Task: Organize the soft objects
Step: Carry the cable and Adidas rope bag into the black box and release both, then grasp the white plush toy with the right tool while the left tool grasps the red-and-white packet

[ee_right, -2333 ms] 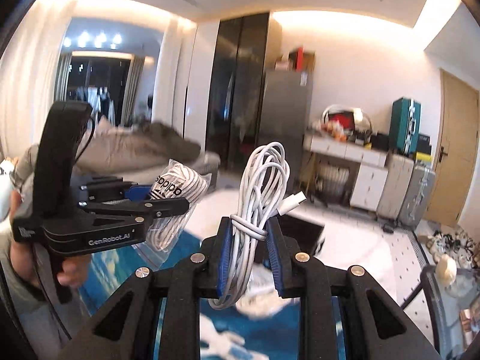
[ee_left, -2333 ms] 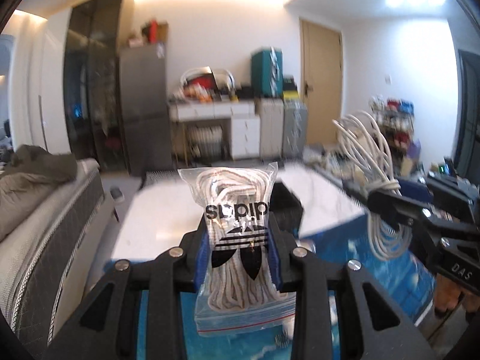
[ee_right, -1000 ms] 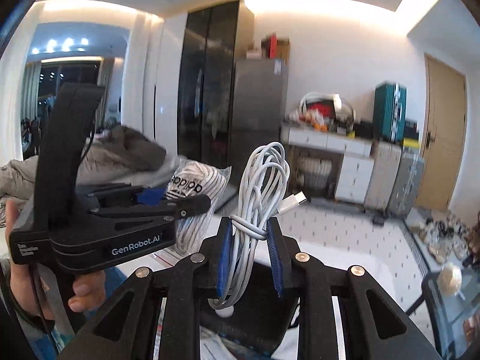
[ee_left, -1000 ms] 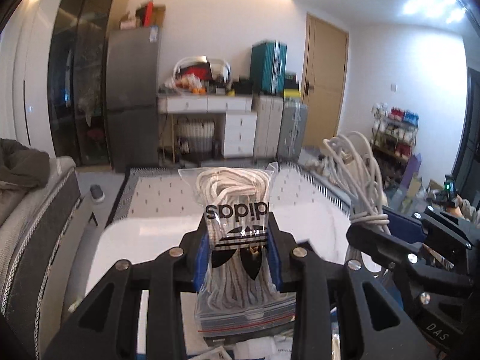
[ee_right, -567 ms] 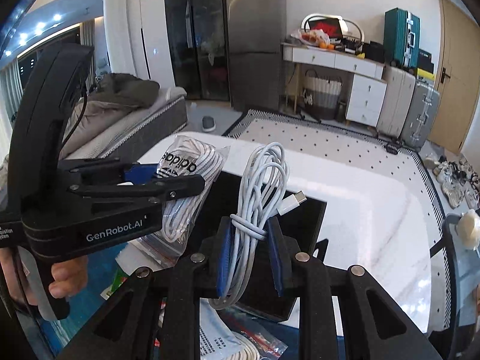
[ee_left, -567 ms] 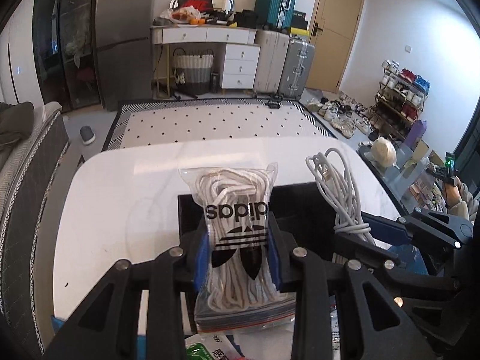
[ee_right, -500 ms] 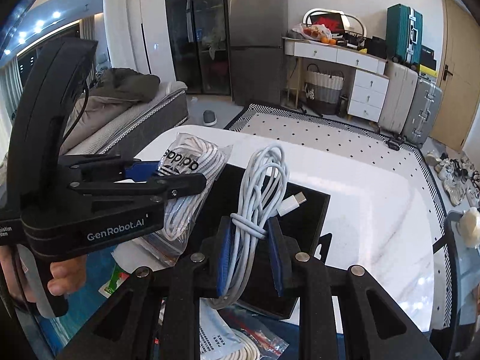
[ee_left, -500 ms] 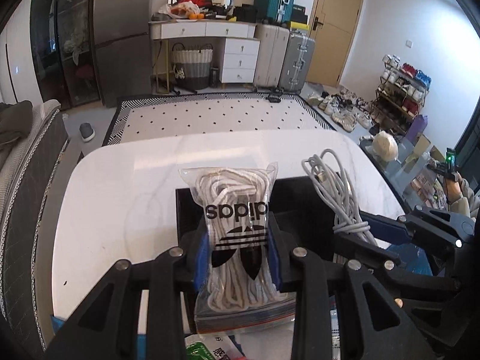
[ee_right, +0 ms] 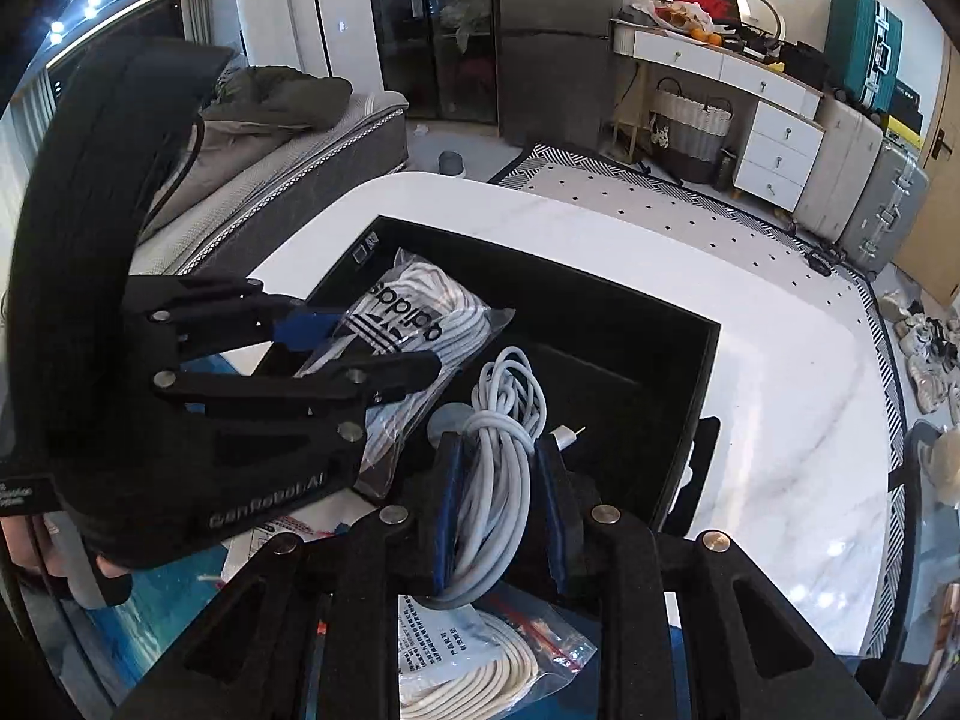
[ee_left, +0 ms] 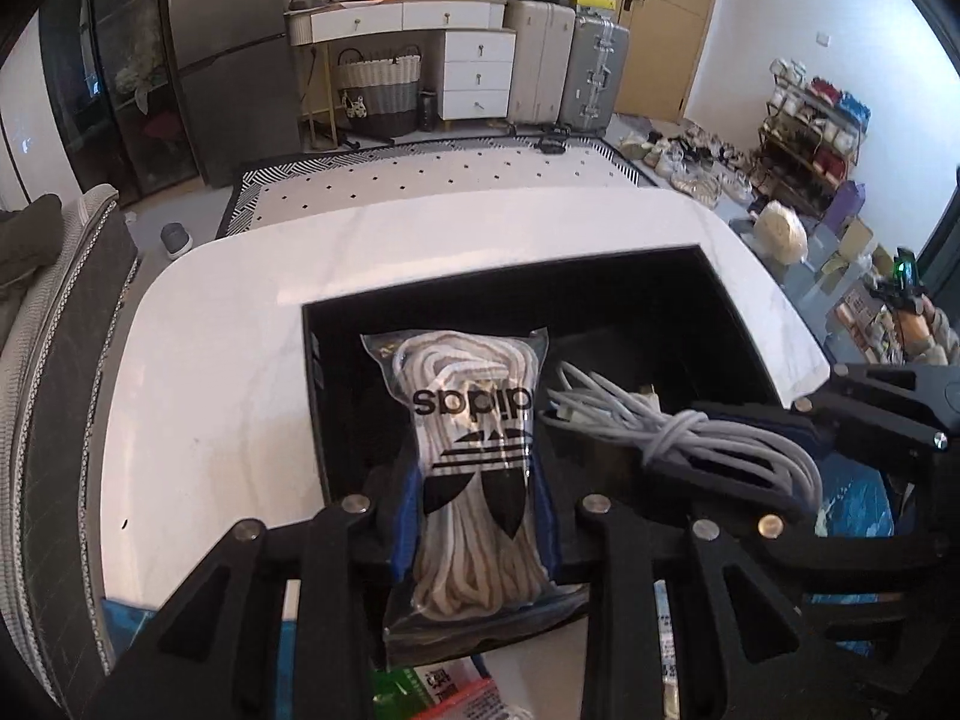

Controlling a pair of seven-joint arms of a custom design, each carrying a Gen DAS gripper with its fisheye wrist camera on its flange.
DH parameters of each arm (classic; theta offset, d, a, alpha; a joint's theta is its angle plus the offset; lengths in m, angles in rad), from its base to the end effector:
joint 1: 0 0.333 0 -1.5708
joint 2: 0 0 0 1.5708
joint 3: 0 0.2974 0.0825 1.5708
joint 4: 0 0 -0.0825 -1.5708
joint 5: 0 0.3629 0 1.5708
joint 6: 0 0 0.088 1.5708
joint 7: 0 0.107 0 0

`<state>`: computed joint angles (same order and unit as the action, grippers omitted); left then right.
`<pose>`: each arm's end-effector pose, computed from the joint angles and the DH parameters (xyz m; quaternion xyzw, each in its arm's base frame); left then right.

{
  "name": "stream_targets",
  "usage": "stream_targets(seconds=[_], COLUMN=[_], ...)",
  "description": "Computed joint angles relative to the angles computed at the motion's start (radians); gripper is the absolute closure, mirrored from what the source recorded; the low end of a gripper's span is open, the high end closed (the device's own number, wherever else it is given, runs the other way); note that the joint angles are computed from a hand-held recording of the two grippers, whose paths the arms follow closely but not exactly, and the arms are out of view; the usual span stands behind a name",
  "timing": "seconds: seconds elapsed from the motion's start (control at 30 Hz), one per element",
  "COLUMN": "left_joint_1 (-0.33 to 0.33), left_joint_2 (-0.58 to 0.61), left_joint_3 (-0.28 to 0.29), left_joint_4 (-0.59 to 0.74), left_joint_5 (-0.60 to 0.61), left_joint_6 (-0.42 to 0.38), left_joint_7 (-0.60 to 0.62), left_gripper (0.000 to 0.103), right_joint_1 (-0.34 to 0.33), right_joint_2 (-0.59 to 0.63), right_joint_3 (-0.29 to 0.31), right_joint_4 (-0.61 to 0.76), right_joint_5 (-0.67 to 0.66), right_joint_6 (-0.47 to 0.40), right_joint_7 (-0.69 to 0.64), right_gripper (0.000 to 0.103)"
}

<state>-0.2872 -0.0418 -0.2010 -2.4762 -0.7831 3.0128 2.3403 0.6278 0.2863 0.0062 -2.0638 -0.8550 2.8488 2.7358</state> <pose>0.4521 -0.1815 0.3559 -0.4818 0.8216 -0.2798 0.1208 0.4555 0.3847 0.3338 -0.7462 0.5893 -0.1862 0.2477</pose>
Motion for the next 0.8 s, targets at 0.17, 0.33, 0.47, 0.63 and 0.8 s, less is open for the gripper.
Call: stream_targets(seconds=[0.17,0.33,0.47,0.63,0.8], left_joint_1=[0.016,0.028,0.029,0.014,-0.026], left_joint_2=[0.017,0.015,-0.001,-0.05,-0.15], left_joint_3=[-0.001,-0.005,0.002,0.021,0.07], left_joint_4=[0.021,0.026,0.031,0.006,-0.05], left_joint_5=[0.037,0.083,0.009,-0.06,-0.159], left_joint_6=[-0.023,-0.047,-0.08,-0.08,-0.088], left_joint_7=[-0.033,-0.077,-0.028,0.029,0.117], left_gripper=[0.073,0.07,0.06,0.054,0.052], right_joint_1=[-0.002,-0.001,0.006,0.004,0.014], right_joint_2=[0.021,0.02,0.01,-0.026,-0.117], right_joint_3=[-0.007,0.0,-0.015,-0.008,-0.004], right_joint_4=[0.013,0.018,0.01,-0.014,-0.072], right_joint_5=[0.02,0.067,0.077,0.066,-0.086], right_joint_6=[0.015,-0.004,0.004,-0.005,-0.01], right_joint_7=[0.004,-0.023,0.002,0.034,0.181], right_gripper=[0.08,0.08,0.077,0.074,0.071])
